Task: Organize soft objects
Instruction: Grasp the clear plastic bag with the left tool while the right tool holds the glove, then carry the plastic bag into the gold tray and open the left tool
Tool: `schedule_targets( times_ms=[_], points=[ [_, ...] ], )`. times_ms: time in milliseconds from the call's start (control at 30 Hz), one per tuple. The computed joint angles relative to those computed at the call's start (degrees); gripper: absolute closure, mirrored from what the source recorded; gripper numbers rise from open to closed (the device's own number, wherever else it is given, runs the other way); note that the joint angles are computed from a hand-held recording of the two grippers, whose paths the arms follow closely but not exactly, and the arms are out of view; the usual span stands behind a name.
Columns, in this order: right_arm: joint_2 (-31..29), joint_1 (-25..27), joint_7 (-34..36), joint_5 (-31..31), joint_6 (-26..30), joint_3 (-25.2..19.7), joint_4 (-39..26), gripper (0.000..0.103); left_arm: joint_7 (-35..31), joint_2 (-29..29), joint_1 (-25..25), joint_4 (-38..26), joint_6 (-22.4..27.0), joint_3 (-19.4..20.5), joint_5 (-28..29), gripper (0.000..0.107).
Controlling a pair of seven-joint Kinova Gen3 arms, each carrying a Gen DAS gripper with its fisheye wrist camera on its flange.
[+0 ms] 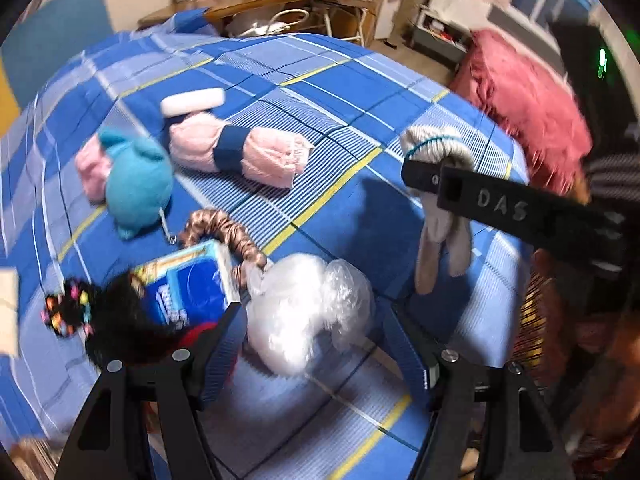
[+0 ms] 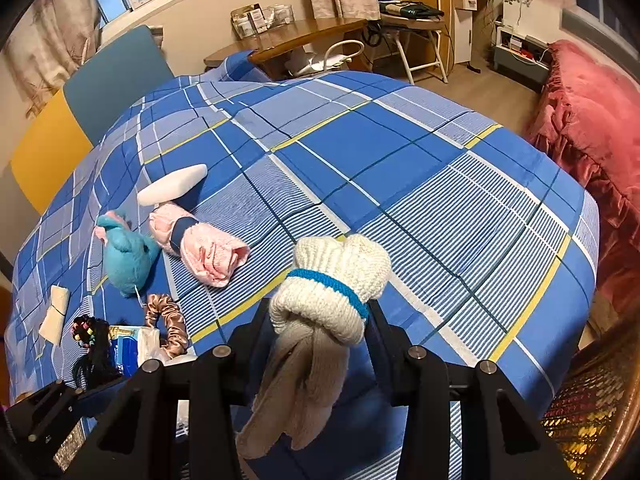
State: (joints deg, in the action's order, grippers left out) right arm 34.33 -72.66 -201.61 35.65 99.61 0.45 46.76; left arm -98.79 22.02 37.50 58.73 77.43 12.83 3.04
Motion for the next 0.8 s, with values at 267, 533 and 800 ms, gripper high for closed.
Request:
schedule_targets(
  times_ms=[267, 533, 800],
  points=[
    [-0.11, 0.20, -0.42, 0.07, -0.24, -0.18, 0.35, 0.058, -2.82, -0.25, 0.95, 4.44, -2.62, 0.03, -2.83, 0.064],
    [1.48, 0.19, 2.82, 0.30, 1.27, 0.41, -2.35, 0.058, 1.38, -2.28, -3.98, 6.44, -2.43, -0.26, 3.95, 0.079],
    [3.29, -0.85, 9.08, 1.96, 0.50, 1.60, -5.45, 0.058, 2.38, -11.31, -10.30, 10.81, -3.98, 0.30, 11.57, 0.080]
  ],
)
